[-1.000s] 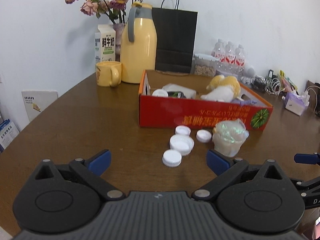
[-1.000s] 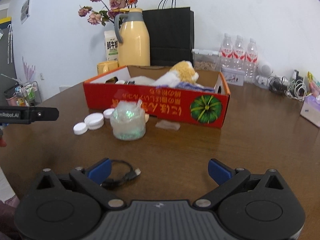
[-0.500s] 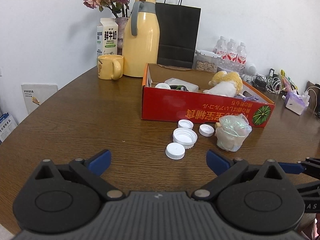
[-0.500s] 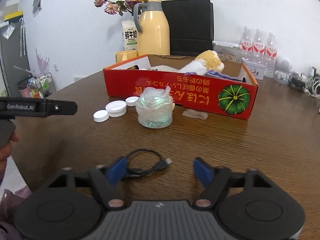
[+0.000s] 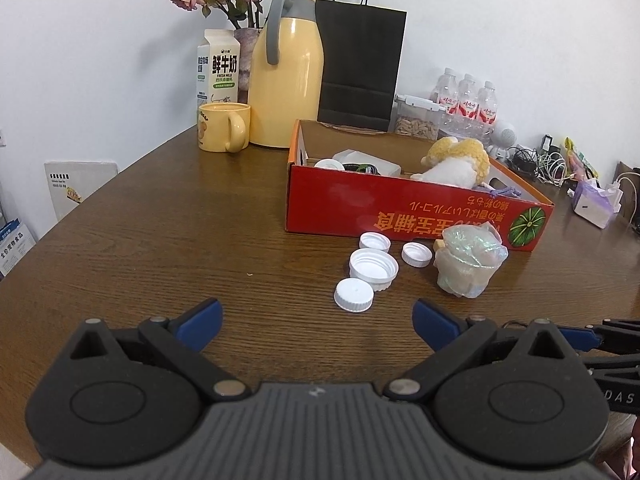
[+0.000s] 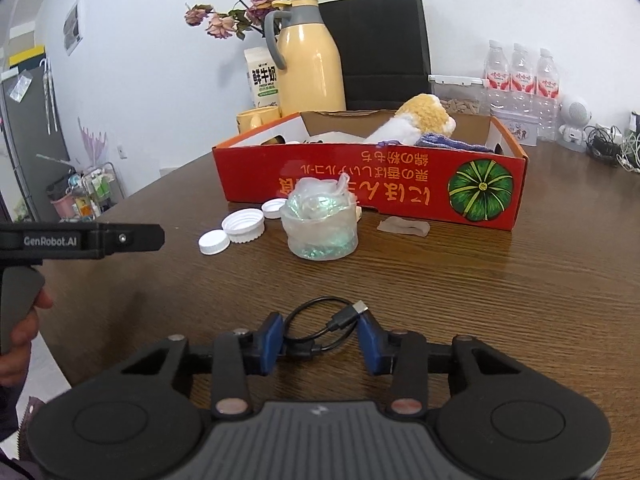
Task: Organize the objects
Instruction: 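Grasp a small white bottle cap with the left tool while the right tool grasps another black cable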
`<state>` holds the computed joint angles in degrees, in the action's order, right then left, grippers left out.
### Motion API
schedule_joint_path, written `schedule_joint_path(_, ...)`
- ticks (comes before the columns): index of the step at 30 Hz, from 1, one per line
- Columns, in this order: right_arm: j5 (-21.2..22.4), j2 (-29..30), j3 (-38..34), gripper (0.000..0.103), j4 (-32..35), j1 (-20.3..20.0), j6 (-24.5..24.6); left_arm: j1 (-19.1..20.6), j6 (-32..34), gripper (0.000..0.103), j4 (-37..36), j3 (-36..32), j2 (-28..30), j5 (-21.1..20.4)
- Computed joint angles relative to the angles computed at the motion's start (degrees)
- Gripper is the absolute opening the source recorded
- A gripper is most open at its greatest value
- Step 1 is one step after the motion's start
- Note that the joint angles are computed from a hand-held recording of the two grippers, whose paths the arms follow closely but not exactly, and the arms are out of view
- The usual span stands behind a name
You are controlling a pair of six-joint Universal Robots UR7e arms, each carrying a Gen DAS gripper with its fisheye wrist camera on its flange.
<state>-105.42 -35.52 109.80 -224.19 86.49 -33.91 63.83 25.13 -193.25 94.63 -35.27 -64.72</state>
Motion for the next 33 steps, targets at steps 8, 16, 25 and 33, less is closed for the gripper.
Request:
schedule_joint_path(8,2.23,-0.62,0.18,0.006,0.31,-0.96,1.88,0.06,0.09,0.103,0.74,-0.52,0.37,0.31)
schedule_joint_path(16,3.13,-0.84,-0.25,0.006,-1.84,-1.04,1.77,-0.4,2.75,0.103,1.98,-4.47,3.04,1.59)
schedule_joint_path(25,3.42,-1.18,-0.95,0.006,-2.64,-0.88,0.91,-0.71,5.11,0.078,8.36,-11.96,8.08,4.2)
schedule_joint_path(33,4.19,-1.18,-1.55,0.006,-2.27,-1.1,0.89,-0.26,3.71,0.029,10.56,-12.04,7.65,2.25)
